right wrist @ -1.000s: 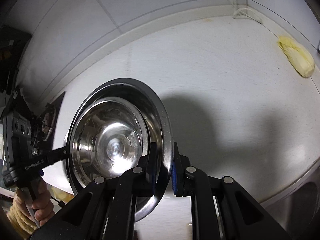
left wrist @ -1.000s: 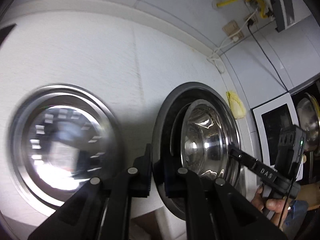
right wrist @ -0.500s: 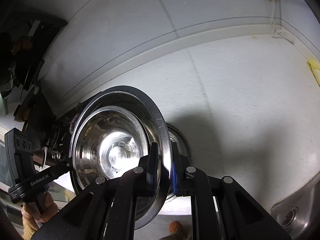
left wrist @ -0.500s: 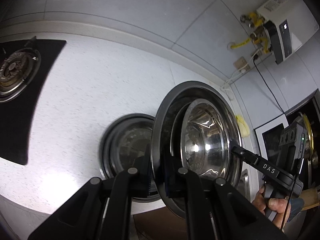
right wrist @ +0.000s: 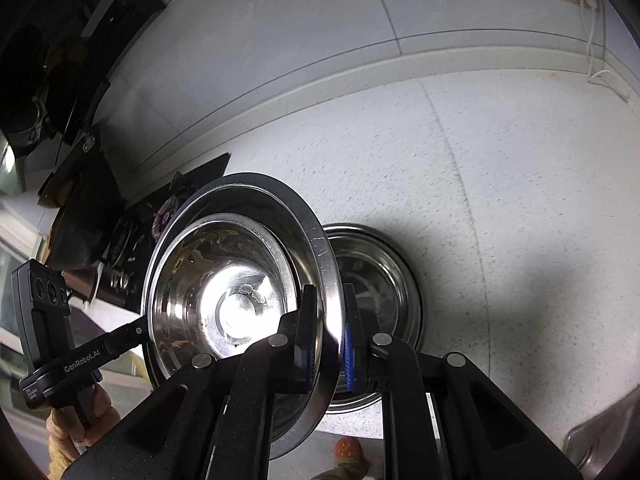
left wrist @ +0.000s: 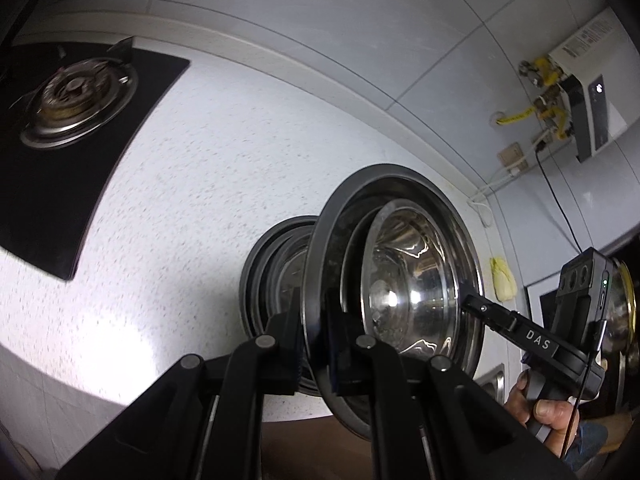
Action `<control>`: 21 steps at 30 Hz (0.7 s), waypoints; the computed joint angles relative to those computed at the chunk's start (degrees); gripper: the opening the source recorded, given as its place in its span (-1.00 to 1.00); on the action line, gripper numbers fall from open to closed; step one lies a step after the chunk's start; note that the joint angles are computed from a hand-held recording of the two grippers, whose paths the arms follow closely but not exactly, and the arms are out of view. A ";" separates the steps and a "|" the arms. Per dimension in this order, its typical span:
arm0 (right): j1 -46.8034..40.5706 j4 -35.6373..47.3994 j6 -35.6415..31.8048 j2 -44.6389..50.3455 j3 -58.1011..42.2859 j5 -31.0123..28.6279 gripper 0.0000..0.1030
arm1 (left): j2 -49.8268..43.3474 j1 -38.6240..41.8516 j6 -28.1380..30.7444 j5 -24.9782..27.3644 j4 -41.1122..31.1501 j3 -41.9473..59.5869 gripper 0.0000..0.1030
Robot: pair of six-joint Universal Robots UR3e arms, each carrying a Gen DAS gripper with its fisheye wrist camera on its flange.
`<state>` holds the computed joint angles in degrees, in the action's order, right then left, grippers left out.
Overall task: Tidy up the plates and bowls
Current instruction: 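Lift the bowl stack with both tools and carry it toward the plate stack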
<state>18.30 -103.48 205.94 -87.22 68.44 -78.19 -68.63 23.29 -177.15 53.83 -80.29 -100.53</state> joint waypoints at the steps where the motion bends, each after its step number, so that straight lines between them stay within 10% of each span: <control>1: -0.49 -0.22 -0.92 -0.32 0.73 0.99 -0.77 | 0.77 -0.26 -1.16 0.65 0.45 -0.89 -0.84; 21: -1.70 -4.24 -0.33 2.57 3.56 3.80 -0.77 | -8.32 -2.35 -3.61 2.95 7.78 0.19 -0.86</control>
<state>16.60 -107.72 205.61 -84.65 72.00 -74.39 -76.95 20.94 -180.76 56.78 -72.52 -100.34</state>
